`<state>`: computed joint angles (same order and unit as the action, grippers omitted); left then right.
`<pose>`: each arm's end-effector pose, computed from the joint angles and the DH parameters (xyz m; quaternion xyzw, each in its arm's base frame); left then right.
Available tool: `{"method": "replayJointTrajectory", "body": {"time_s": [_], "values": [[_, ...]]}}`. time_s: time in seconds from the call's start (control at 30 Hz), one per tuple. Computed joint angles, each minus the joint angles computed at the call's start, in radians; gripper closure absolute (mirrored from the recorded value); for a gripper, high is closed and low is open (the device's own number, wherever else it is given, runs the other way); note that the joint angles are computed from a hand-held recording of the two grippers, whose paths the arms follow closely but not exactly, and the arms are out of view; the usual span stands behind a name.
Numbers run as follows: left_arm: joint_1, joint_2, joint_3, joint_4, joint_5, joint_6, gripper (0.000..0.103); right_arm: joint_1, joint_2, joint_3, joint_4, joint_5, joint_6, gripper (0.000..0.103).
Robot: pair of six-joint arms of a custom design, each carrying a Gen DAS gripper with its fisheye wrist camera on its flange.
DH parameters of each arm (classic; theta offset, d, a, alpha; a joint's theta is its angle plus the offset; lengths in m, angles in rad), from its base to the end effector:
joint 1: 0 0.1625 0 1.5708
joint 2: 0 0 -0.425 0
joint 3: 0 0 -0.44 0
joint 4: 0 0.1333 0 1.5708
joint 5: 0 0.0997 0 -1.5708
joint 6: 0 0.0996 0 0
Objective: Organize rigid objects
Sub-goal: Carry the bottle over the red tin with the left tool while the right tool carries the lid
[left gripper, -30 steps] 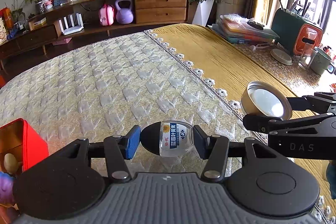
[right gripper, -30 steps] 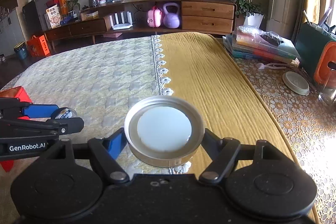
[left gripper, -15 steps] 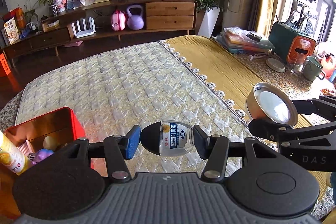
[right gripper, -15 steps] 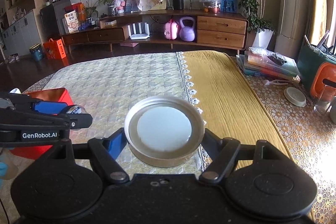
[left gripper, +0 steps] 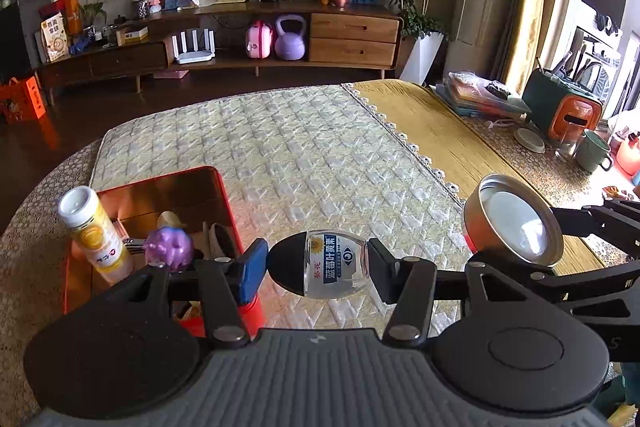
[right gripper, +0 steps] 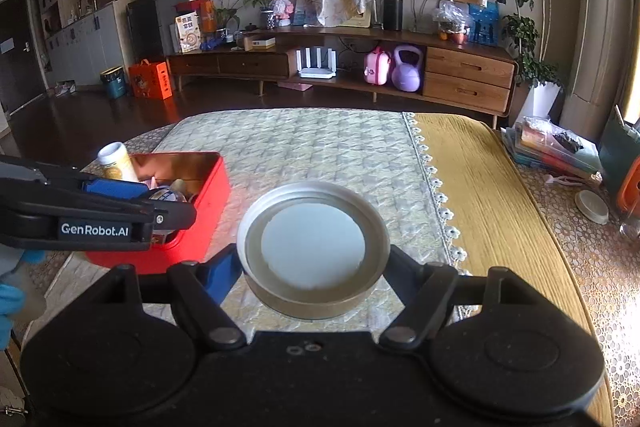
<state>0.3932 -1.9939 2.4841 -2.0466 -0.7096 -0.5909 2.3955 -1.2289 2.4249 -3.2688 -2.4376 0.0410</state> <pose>-0.2086 -0.3126 0.2765 0.2656 0.8690 -0.3187 0.2696 0.3488 -0.2443 0.1449 0.2393 -0.8523 0.3753 0.2747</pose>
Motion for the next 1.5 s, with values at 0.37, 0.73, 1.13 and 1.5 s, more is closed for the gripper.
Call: {"method": "replayJointTrajectory", "body": {"time_s": [0.37, 0.73, 1.13, 1.5], "values": [[-0.022, -0.224, 0.004, 0.294, 0.062, -0.167, 0.05, 0.056, 0.106, -0.086, 0.058, 0.05, 0.012, 0.028], [0.074, -0.328, -0.011, 0.378, 0.116, -0.198, 0.05, 0.061, 0.229, -0.181, 0.07, 0.108, -0.021, 0.028], [0.279, -0.25, -0.001, 0.118, 0.121, 0.027, 0.05, 0.004, 0.346, -0.284, 0.075, 0.143, -0.094, 0.028], [0.403, -0.105, -0.012, -0.147, 0.113, 0.236, 0.05, -0.034, 0.451, -0.371, 0.079, 0.128, -0.198, 0.028]]}}
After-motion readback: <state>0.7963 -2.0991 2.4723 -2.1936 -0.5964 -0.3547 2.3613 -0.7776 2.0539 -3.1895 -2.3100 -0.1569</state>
